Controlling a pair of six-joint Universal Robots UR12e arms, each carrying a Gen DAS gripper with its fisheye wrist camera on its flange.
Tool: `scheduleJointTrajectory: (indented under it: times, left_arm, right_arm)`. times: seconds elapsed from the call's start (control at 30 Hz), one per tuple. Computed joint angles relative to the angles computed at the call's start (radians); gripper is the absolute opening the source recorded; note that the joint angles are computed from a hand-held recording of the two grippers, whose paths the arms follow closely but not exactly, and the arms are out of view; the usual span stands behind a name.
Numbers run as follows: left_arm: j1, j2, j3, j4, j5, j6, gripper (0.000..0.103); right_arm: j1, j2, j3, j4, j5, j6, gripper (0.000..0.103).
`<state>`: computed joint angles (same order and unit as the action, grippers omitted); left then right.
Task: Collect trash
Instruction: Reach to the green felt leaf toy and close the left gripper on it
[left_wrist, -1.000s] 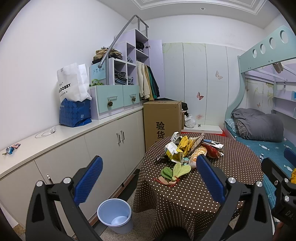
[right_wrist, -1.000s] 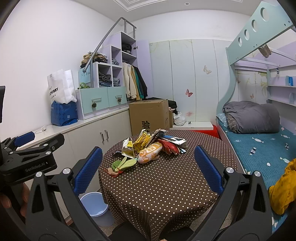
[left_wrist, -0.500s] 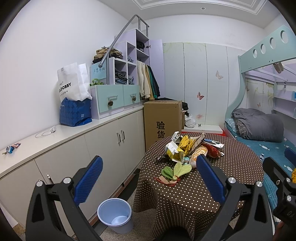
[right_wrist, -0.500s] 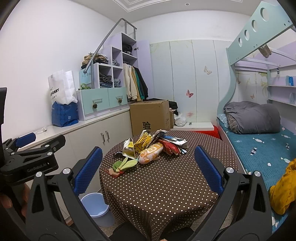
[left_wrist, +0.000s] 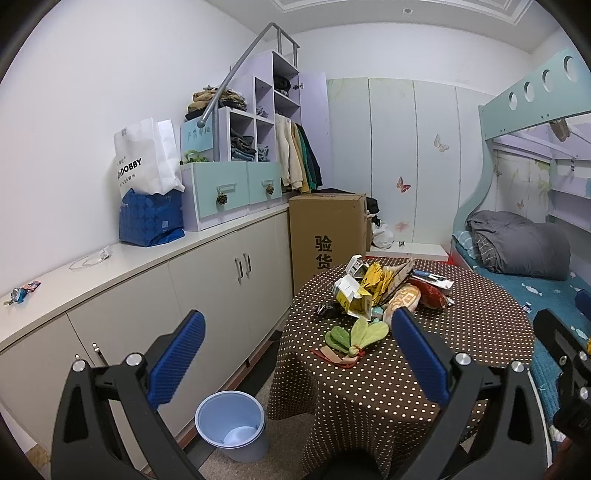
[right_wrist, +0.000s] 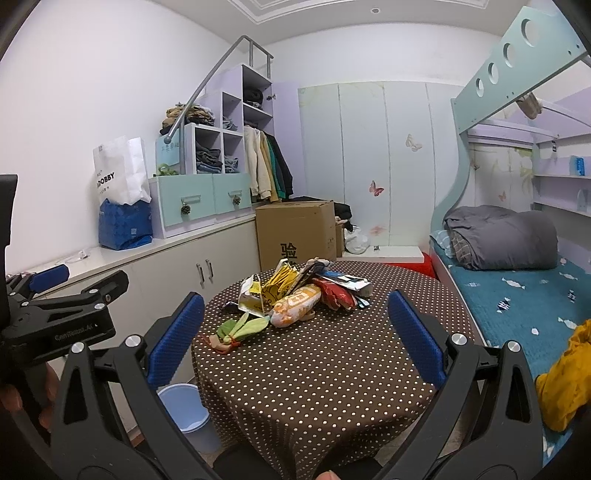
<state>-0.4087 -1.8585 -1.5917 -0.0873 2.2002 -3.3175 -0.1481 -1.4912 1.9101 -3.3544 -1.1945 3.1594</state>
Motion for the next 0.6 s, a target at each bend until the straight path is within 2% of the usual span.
scheduleJointTrajectory:
  times: [0.23, 0.6]
  left_arm:
    - [0.014, -0.039, 0.035, -0.053, 0.02, -0.021, 0.099]
    - [0.06, -0.082, 0.11, -0.183, -0.043, -0.114, 0.099]
  right_arm:
    - [0.0, 0.037, -0.035, 0.074, 0.02, -0.007, 0.097]
    - [0.006, 0.117, -0.141, 0.23, 0.026, -0.026, 0.097]
